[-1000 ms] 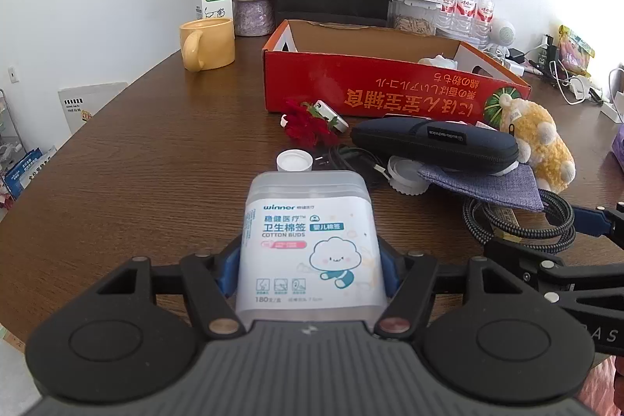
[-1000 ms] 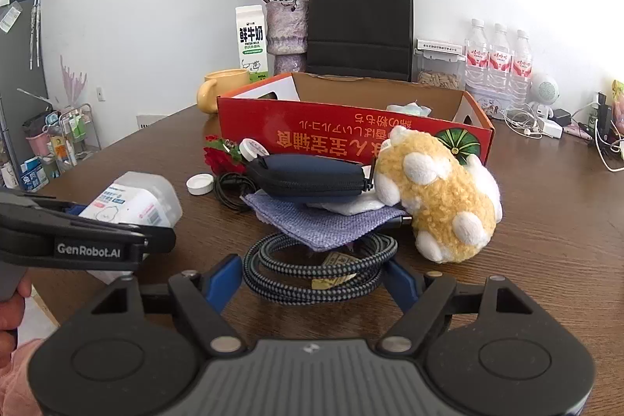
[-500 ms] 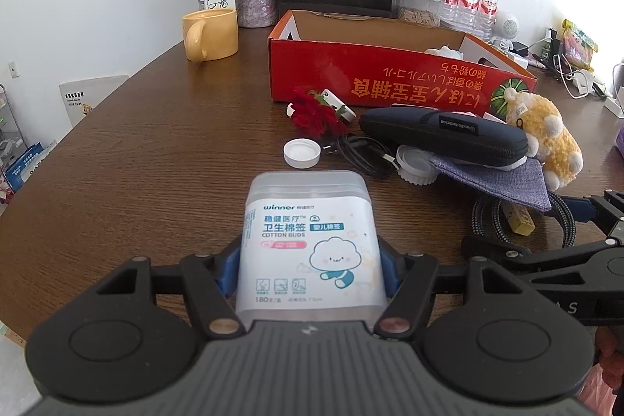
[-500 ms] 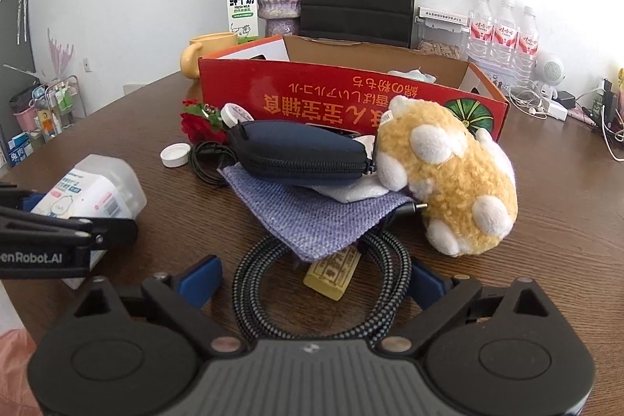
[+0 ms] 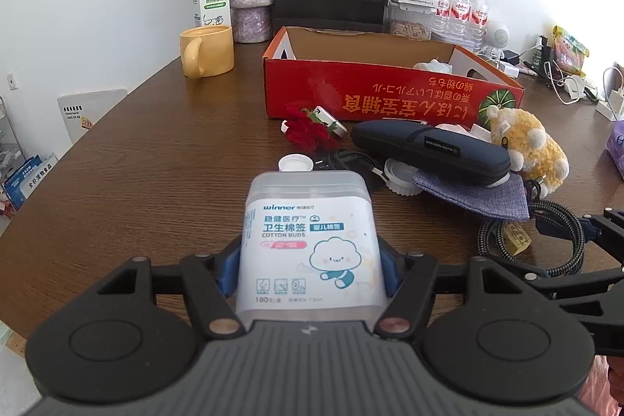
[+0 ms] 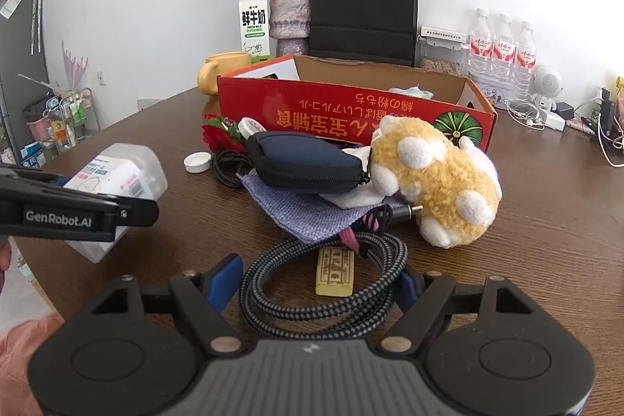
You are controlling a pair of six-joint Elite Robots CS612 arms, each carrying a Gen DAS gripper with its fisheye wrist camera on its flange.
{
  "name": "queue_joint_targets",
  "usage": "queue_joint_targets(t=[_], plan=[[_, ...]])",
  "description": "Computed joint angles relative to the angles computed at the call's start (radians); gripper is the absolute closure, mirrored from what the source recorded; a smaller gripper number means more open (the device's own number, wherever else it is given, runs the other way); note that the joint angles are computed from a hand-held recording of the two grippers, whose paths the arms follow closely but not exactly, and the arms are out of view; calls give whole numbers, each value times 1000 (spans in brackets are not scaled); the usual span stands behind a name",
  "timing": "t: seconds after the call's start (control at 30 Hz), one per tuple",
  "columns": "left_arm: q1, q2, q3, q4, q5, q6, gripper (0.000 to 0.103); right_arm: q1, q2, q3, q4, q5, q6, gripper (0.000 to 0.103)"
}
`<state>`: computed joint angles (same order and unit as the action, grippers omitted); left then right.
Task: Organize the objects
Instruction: 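Lift the braided cable with the right tool while the left tool holds the cotton-bud container, then carry the cotton-bud container and cable into the red box and open both tools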
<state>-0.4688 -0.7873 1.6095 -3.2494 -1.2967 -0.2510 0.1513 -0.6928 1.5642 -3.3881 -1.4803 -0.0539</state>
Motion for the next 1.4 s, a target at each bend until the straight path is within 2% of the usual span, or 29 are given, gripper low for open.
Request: queue_joint_targets(t=[0.1,0.13,0.17,0.3,0.43,0.53,0.83,1.4], plan=[[0,-1,0,3,-1,1,36,1,0,-11,48,-16,-17,18],[0,-1,0,4,-1,2,36,3,-1,-16,65,-29,-31,10],[0,-2,1,3,0,4,36,5,0,-19,68,-42,-44,7],[0,-4,4,-1,3,6,36,12,4,-43,101,-86,-117,0],[1,-4,3,-1,0,5,36,8,9,-66,134,-68,-145,1],[1,-5,4,-1,-1,6,36,3,5,-63,143,-32,-135,14],[0,-9,9,-10,-2,13,36,1,-8,-19,71,-32,-104,16],[-15,-38,34,-74,-8,57,36,-3,-71,67,-88,-20,-130,16]])
